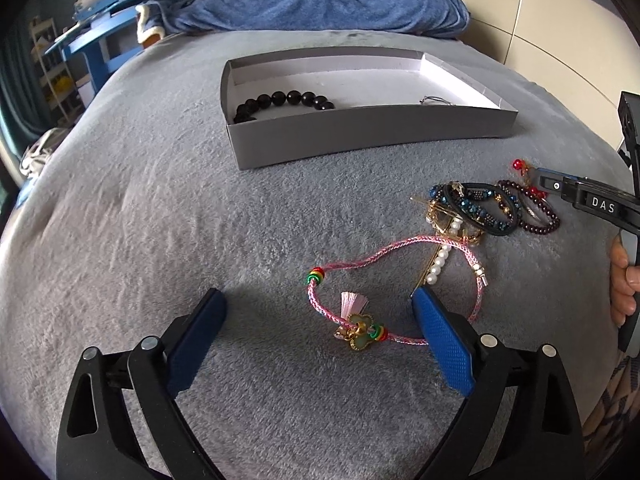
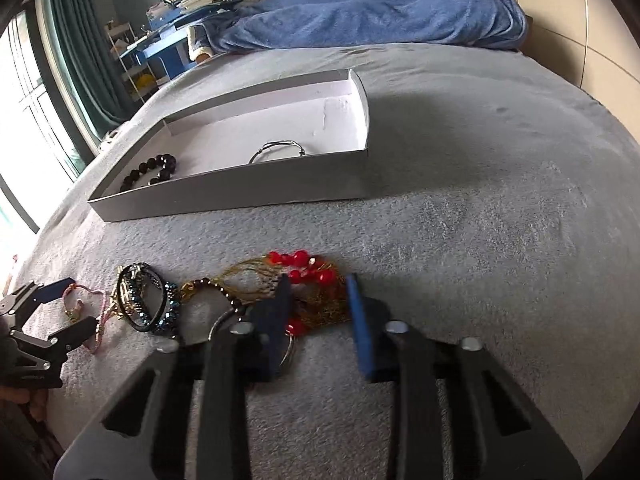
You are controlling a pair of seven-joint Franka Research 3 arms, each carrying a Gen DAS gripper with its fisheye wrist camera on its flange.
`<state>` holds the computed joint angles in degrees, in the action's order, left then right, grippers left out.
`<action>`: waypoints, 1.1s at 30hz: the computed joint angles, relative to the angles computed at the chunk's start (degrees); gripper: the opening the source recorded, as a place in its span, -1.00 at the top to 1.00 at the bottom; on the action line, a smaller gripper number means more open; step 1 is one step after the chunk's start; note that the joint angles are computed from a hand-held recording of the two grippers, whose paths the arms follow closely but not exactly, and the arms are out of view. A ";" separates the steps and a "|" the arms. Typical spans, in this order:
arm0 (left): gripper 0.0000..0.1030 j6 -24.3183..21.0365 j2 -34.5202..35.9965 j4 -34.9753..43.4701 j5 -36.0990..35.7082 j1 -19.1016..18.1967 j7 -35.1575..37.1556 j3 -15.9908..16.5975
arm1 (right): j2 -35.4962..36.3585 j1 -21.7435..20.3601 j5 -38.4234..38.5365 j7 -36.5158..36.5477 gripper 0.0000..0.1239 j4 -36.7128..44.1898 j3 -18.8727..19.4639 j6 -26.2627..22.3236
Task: Organize jewelry
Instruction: 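Grasp the pink string bracelet with the left tool while the right tool grasps the red-bead chain, then carry both pieces over the tray and open both tools to drop them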
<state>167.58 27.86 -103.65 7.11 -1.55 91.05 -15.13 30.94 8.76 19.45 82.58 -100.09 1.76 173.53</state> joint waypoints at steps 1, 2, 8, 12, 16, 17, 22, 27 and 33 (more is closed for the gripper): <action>-0.80 0.19 -0.05 -0.16 -0.23 0.33 0.27 -0.35 | -0.21 -0.88 0.66 -0.62 0.83 -0.39 1.03 0.63; -0.76 0.87 -0.25 -0.55 -0.25 0.36 0.16 -0.30 | -0.39 -1.71 1.40 -1.21 0.87 -0.77 1.98 1.33; -0.01 3.83 -0.70 -1.76 -0.88 1.71 -0.92 -1.11 | -1.76 -8.93 8.23 -5.52 0.88 -3.90 10.45 7.25; 0.78 4.83 -0.96 -1.74 -0.20 1.19 -2.34 -0.04 | -2.11 -14.48 11.82 -7.44 0.88 -5.32 16.58 10.76; 0.87 7.18 -1.38 -2.06 0.34 2.20 -2.63 -0.98 | -2.25 -21.24 12.22 -8.58 0.88 -6.93 24.16 14.03; 0.87 7.70 -1.40 -2.09 0.17 3.00 -2.18 -1.91 | -2.24 -22.61 11.78 -8.36 0.88 -7.21 25.65 14.49; 0.88 9.24 -1.24 -1.62 -1.09 6.67 -0.19 -6.02 | -3.06 -24.85 8.00 -6.14 0.89 -8.40 27.79 16.09; 0.88 10.04 -1.38 -0.18 -0.80 6.25 -1.02 -5.29 | -3.76 -23.80 4.04 -3.47 0.89 -8.58 26.46 16.85; 0.88 10.27 -0.96 2.72 -0.02 7.13 -0.06 -6.46 | -4.21 -22.66 -0.01 -0.47 0.89 -7.95 24.71 16.58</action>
<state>177.86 26.90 -100.93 7.09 5.58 90.99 -21.58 26.73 -13.90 19.43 82.11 -108.04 26.47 190.10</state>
